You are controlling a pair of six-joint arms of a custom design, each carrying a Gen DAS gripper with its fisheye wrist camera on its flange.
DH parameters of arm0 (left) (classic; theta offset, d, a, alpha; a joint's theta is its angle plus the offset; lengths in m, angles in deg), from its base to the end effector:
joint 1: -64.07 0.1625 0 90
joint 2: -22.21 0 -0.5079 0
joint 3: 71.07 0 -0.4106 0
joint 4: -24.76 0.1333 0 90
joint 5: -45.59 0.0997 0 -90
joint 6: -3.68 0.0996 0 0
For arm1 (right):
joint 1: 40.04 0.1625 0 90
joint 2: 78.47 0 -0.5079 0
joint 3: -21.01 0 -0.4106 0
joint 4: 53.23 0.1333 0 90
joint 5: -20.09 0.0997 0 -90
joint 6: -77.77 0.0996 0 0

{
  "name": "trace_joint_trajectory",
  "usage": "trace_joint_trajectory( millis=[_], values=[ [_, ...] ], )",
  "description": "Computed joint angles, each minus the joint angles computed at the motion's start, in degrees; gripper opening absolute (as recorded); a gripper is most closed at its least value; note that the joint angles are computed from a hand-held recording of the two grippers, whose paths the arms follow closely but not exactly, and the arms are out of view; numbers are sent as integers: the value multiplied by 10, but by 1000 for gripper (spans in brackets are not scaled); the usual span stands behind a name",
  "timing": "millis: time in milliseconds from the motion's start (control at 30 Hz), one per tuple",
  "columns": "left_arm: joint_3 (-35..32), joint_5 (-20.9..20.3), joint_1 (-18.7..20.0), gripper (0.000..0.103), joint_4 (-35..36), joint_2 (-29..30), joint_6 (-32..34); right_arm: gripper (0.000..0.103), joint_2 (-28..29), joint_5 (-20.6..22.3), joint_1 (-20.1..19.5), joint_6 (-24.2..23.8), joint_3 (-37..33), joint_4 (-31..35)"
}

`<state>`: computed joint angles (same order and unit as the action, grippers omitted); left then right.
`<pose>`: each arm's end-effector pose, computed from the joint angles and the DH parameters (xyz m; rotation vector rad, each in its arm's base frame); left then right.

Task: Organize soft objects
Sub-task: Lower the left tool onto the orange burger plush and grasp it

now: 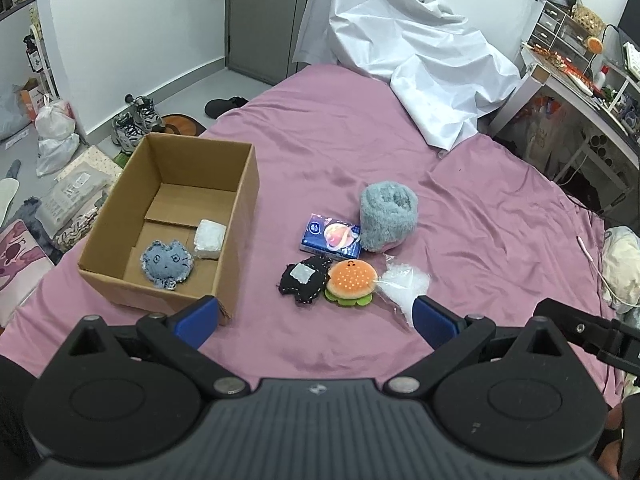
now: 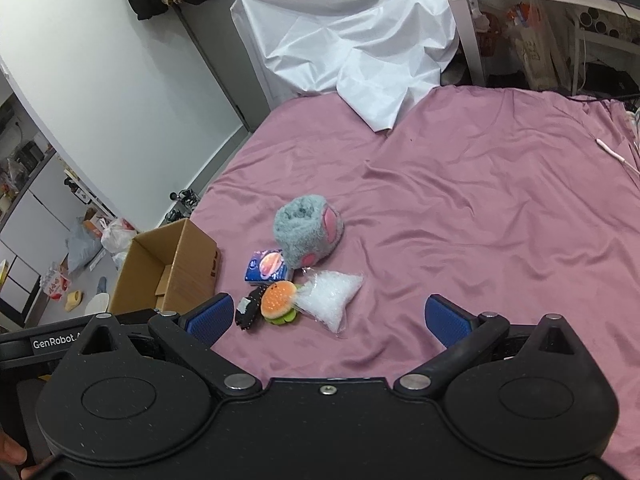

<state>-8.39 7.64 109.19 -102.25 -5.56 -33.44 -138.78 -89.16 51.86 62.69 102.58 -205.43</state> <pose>-0.4765 -0.7787 0.1066 0.1387 2.3571 -0.7890 0.1260 -0.7674 0.4491 0.2201 -2.5845 0.9096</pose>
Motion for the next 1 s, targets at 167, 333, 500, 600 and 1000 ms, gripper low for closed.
trace_joint_trajectory(
  millis=[167,333,500,600,1000],
  values=[
    [-10,-10,5,102,7,7,-7,103,5,5,-9,17,-12,22],
    [-23,-20,13,100,7,18,-5,103,14,21,-19,42,-27,47],
    [-35,-30,20,97,-15,30,6,103,26,35,-26,66,-47,68],
    [-49,-39,25,90,-25,42,19,102,35,45,-31,94,-59,78],
    [-140,-84,53,65,24,92,-25,94,70,84,-49,160,-97,103]
  ],
)
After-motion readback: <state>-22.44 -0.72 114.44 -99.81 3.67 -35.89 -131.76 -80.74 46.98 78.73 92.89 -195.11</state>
